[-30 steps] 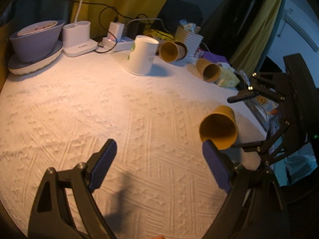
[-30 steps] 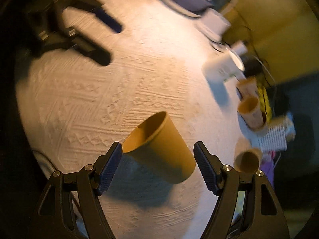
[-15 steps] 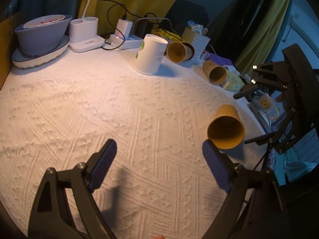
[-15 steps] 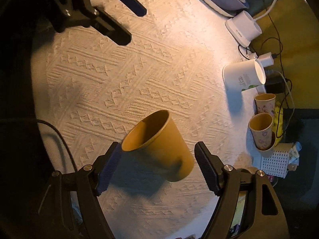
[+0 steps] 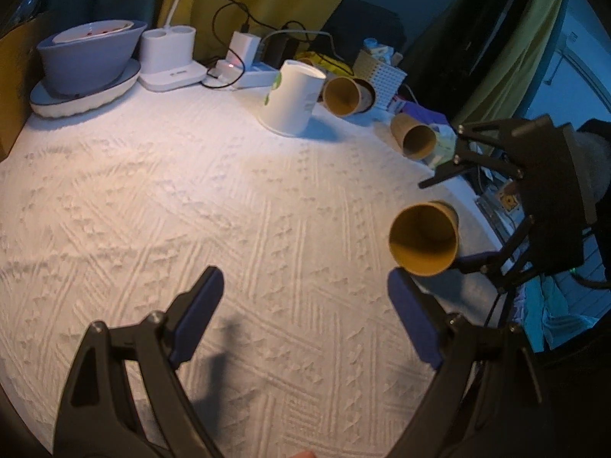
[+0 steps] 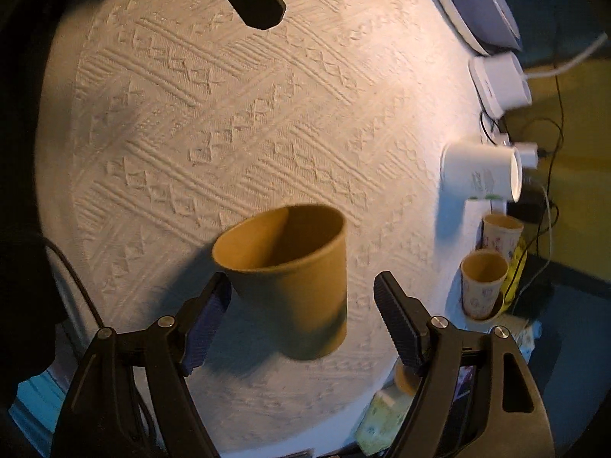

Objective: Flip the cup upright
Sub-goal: 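Lower the tan cup rim-up onto the table with the right gripper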

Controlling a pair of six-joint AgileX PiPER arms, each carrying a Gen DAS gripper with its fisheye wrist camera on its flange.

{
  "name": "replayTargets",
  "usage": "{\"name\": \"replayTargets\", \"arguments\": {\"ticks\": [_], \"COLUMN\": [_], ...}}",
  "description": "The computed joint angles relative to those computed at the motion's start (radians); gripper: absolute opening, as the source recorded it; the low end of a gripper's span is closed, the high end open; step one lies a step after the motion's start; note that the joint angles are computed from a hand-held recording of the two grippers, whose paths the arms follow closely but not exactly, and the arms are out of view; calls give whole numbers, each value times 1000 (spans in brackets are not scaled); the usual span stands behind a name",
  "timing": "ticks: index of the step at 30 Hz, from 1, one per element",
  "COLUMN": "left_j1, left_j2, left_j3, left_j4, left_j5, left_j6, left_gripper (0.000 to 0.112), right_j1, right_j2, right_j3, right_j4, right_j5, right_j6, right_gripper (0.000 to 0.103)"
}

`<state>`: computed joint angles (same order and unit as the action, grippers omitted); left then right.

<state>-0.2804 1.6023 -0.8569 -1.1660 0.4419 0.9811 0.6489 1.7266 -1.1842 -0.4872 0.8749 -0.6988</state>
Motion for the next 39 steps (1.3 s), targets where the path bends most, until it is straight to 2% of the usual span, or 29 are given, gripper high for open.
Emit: {"name": "replayTargets", "arguments": {"ticks": [6,10,15,21,30,39], "left_j1": [6,11,2,-25,-103,-189], "left_j2": [-16,-25,-37,-59,-58,-38], "left_j3": [13,22,26,12,-52,-137], "left_j4": [5,8,25,99,282,502], "left_j5": [-5,-5,-8,-9,-20,-13], "left_j6": [-10,-10,-27,-97,-275,-496], "left_gripper": [89,89,89,89,89,89], "right_j1": [6,3,-7,-13,-84,-184], "right_j2": [55,80,70,14,-135,-273], "right_j3": [-47,-72,-89,-68,61,266], "right_j4": [36,54,103,127,236,444], "right_j5": [11,30,55,22,-152,-443], "right_j6": [0,13,15,88,245,337], "right_gripper": [78,67,66,66,66,66]}}
